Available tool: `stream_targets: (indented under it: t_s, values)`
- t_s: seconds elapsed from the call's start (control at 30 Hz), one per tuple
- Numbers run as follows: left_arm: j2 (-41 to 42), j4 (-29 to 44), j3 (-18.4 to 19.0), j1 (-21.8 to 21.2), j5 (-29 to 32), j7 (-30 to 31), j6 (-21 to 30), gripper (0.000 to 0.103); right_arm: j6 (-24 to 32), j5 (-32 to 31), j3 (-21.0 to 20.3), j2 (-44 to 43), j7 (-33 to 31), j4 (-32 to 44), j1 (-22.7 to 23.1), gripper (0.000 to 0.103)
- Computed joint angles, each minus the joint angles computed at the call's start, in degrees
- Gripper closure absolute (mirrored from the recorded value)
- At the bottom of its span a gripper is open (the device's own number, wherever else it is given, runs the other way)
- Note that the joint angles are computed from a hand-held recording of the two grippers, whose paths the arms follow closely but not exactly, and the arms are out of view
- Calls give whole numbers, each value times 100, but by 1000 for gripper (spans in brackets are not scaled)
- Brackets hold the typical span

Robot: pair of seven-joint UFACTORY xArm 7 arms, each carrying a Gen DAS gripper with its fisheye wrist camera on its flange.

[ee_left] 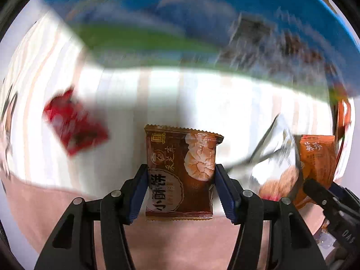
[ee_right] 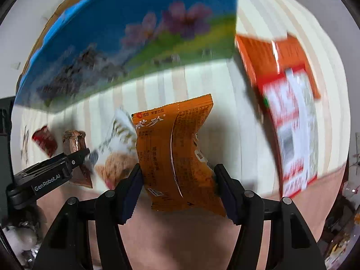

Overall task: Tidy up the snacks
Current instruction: 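Grasp the brown shrimp-cracker packet with the left tool while the right tool grasps the orange packet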

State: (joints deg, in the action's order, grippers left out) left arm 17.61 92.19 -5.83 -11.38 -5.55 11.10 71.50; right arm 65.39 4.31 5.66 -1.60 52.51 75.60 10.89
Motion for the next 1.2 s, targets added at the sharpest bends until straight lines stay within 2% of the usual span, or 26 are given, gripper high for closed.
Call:
stream_targets:
  t_s: [0.17, 0.27, 0.47, 0.6, 0.77, 0.87, 1.0, 1.13, 1.2]
  values:
    - [-715, -1023, 74, 169, -58, 240, -62, 47, -48, 457, 108, -438, 151, -579, 138, 37]
    - [-864, -1345, 90, 207, -93, 277, -89, 47, -45, 565, 107, -379, 199, -561, 162, 36]
    - [-826, -1552, 84, 196, -36, 247, -390, 47, -262, 396, 86, -73, 339, -561, 139, 33]
    - [-1084, -1865, -12, 58, -40, 77, -598, 47, -393, 201, 127, -48, 486, -598, 192, 35]
    - [-1395, -1857, 43, 115, -218, 247, -451, 47, -516, 201, 143, -336, 576, -707, 238, 42]
    - [-1467, -1367, 143, 271, -446, 616, -97, 47, -540, 136, 181, -416, 630, -468, 263, 44]
    - [-1505, -754, 153, 330, -904, 794, 289, 47, -683, 74, 173, -363, 603, 78, 250, 45]
    - [-1049, 573, 96, 334, -1336, 689, 840, 47, -709, -15, 67, -216, 344, 868, 144, 45]
    - [-482, 1622, 36, 314, -1393, 570, 1129, 47, -604, -108, 27, 114, 199, 1554, 89, 45]
